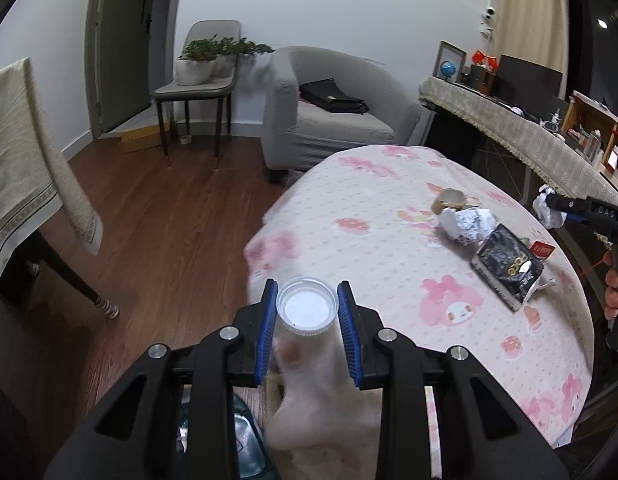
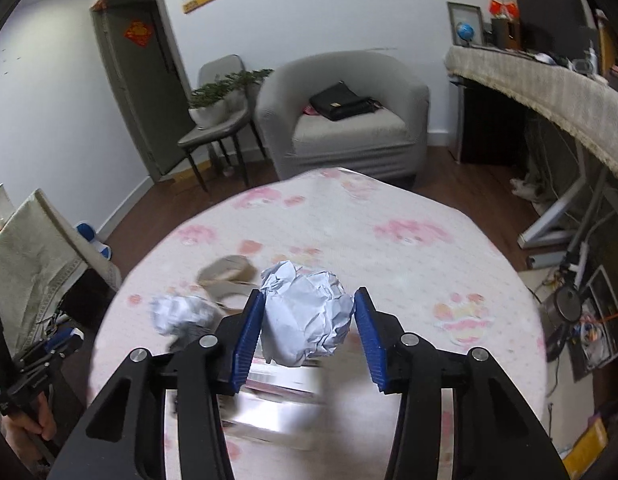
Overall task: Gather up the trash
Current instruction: 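Grasp the small white lid with the left gripper while the right gripper grasps the paper ball, then drop the white lid and the white paper ball into the teal bin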
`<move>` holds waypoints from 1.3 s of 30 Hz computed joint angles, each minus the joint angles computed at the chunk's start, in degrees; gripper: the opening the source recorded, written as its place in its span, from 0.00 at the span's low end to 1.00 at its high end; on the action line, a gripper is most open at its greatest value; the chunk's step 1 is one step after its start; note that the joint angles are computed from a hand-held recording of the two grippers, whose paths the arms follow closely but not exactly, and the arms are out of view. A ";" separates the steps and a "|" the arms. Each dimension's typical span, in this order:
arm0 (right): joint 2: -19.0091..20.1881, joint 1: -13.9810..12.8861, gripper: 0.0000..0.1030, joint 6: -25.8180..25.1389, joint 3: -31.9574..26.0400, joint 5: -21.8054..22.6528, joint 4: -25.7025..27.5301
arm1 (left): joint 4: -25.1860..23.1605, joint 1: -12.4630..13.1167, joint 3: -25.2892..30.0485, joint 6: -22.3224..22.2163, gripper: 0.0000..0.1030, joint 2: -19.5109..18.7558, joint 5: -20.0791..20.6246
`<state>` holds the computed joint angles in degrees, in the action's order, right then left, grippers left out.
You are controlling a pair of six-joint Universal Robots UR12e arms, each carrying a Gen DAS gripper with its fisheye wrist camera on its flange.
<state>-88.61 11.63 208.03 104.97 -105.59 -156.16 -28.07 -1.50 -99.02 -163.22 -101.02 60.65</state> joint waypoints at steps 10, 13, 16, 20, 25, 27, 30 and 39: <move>5.89 5.20 0.46 -5.29 -6.79 5.08 -1.62 | -3.05 3.67 -2.22 0.93 0.32 1.51 2.25; 7.70 6.72 0.46 -6.01 -8.81 7.03 -1.63 | -4.83 5.09 -2.80 0.23 0.32 1.85 1.94; 9.62 8.15 0.46 -6.91 -11.01 8.64 -0.76 | -5.92 5.99 -3.52 0.77 0.32 2.18 2.18; 11.88 9.82 0.46 -8.13 -13.40 10.38 0.57 | -7.12 6.84 -4.70 2.63 0.32 2.59 4.52; 14.31 11.35 0.46 -9.00 -16.08 11.89 1.84 | -8.65 8.06 -5.37 4.38 0.32 2.53 6.40; 15.42 11.85 0.46 -9.32 -17.30 12.48 2.85 | -9.56 8.39 -5.30 4.97 0.32 2.27 7.05; 16.78 12.41 0.46 -9.69 -18.82 13.43 4.50 | -10.22 8.78 -5.32 5.80 0.32 1.82 8.11; 20.84 14.03 0.46 -11.27 -23.45 15.86 8.53 | -13.49 9.35 -5.04 8.46 0.32 0.59 10.77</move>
